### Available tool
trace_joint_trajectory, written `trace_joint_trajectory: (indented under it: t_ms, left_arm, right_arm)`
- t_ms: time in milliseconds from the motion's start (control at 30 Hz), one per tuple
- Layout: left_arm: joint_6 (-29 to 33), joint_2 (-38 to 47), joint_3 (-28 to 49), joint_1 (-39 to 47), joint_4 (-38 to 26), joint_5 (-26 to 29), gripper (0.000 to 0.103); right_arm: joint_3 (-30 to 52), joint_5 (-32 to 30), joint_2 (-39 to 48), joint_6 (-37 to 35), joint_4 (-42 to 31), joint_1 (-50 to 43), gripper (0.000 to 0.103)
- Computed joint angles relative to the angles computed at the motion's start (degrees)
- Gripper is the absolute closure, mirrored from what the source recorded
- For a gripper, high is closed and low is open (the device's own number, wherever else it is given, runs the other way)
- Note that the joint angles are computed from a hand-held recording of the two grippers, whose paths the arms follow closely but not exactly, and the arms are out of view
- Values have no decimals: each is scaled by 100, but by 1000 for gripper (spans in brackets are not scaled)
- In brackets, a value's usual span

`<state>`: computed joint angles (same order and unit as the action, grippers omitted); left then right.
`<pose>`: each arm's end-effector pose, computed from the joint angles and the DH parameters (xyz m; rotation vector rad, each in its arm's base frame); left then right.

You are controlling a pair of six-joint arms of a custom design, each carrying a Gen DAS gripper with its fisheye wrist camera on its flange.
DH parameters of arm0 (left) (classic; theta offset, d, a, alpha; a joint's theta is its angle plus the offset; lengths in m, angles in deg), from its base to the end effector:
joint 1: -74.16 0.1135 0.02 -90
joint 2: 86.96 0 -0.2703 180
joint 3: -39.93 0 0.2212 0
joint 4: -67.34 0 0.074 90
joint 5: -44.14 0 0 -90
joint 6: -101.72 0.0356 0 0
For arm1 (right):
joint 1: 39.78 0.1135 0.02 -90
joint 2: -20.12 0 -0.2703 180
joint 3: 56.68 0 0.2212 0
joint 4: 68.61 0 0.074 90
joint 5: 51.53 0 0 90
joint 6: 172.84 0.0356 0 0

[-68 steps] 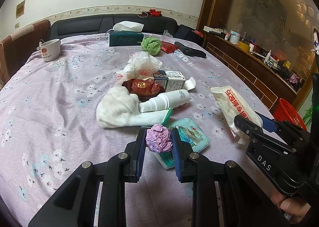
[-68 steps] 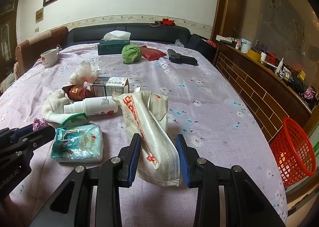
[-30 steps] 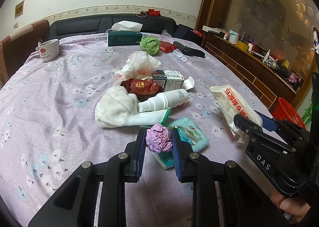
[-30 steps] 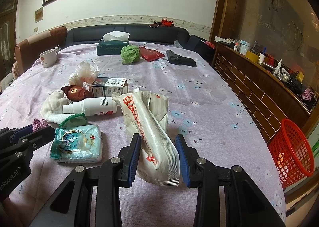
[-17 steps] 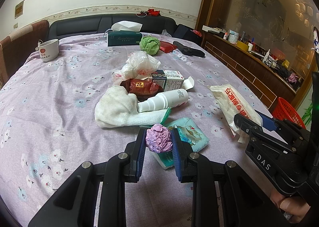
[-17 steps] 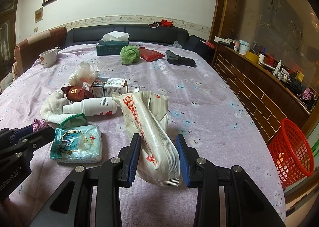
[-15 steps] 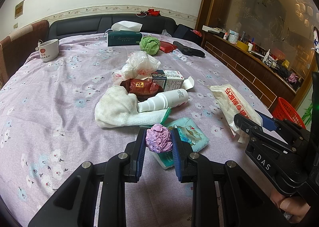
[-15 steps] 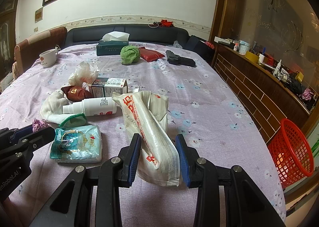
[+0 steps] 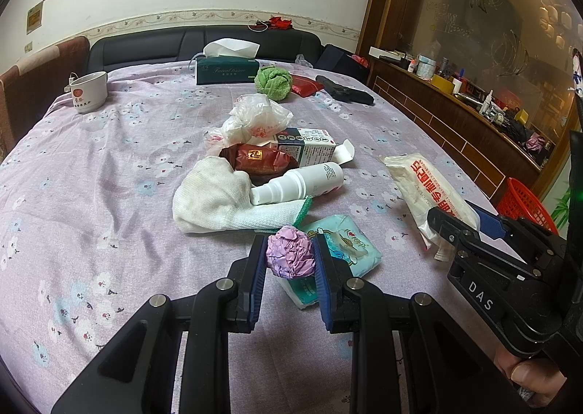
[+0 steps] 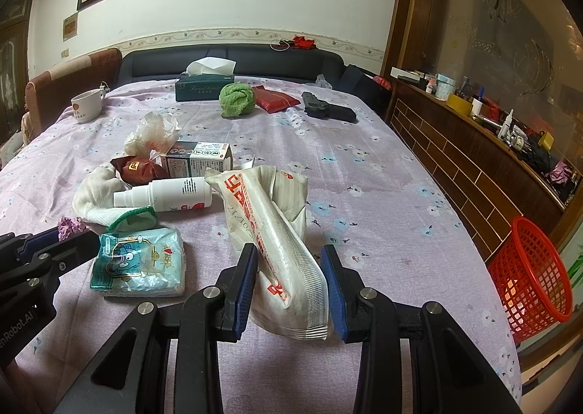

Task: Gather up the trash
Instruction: 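Grasp the white-and-red plastic bag with the right tool while the left tool holds the tissue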

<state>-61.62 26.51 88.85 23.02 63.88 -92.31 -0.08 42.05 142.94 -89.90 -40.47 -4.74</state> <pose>0.1830 -0.1860 0.0703 -0.6191 2.1783 0.0631 0.2812 0.1945 0.0707 -0.7730 2.1035 0.1958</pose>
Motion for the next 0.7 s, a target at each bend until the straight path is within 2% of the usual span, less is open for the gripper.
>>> trace_joint_trajectory:
  t_ms: [700]
  left_arm:
    - [-5,9,0,-13,11,-7,79]
  right_arm:
    - [-225,263,-13,-92,404,121,65]
